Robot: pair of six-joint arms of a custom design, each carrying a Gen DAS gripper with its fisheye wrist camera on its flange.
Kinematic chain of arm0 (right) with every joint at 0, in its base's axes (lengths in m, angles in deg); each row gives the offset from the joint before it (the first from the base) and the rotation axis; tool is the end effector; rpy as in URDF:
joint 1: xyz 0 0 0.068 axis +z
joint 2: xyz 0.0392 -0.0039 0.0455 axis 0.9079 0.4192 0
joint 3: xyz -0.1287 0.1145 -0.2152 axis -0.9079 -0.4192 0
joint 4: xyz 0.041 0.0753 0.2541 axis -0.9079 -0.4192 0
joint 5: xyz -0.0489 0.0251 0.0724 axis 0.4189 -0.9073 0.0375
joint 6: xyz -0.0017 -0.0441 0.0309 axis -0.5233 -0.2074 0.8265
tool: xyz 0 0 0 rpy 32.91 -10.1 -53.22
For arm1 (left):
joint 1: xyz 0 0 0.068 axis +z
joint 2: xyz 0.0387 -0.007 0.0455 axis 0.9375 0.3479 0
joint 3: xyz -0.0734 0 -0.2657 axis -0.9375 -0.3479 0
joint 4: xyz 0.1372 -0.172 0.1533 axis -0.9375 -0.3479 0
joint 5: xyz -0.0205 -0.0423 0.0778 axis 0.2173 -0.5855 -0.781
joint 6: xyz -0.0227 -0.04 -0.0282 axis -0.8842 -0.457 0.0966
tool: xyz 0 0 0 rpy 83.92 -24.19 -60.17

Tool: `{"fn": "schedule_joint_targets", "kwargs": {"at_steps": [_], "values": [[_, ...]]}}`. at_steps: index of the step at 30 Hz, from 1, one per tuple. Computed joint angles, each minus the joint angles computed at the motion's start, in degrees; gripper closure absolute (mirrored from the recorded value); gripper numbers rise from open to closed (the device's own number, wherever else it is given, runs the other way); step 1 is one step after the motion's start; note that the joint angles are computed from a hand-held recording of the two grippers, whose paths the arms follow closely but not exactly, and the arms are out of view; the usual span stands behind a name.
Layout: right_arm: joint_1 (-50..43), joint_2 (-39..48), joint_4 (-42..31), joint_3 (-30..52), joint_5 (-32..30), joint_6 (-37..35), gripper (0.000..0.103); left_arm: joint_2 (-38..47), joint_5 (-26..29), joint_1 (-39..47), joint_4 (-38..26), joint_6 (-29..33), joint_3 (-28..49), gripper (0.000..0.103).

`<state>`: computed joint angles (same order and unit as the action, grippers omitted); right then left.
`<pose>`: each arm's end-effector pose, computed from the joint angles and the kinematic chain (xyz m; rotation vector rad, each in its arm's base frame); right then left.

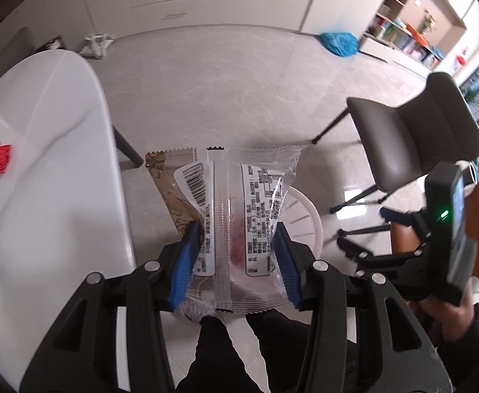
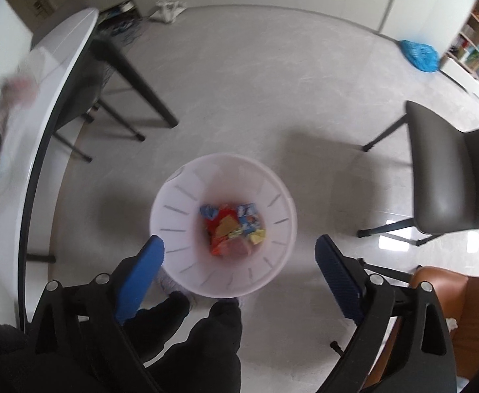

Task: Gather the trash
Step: 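Carry the pouch and snack packet to the wastebasket and release them with both tools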

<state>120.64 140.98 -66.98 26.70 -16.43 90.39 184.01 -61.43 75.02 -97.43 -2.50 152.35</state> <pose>0.1574 0.2092 0.2144 1.1845 2.5734 -0.0546 0.3213 0.0181 0.2900 1.6244 2.4062 -0.3958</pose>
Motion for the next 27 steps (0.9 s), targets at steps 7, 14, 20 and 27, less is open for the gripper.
{"fn": "schedule_joint_targets", "kwargs": {"at_steps": [7,14,20,27], "values": [[3.29,-6.12,-9.32,-0.96,2.00,7.08,0.006,-4.95,0.31,-2.28,0.26,0.75,-5.99,0.026],[4.91,-8.54,-13.00,-1.55,3.30,10.97,0.005,-8.57,1.95,-3.29,-0.66,1.89,-8.64,0.010],[5.08,-8.00,-12.45,-1.21,3.42,10.46,0.005,-9.59,2.19,-3.28,-0.64,1.83,-9.22,0.009],[4.27,-6.71,-12.52,0.75,3.85,8.07,0.005,-8.79,2.74,-2.28,-0.64,1.23,-7.80,0.009]]}}
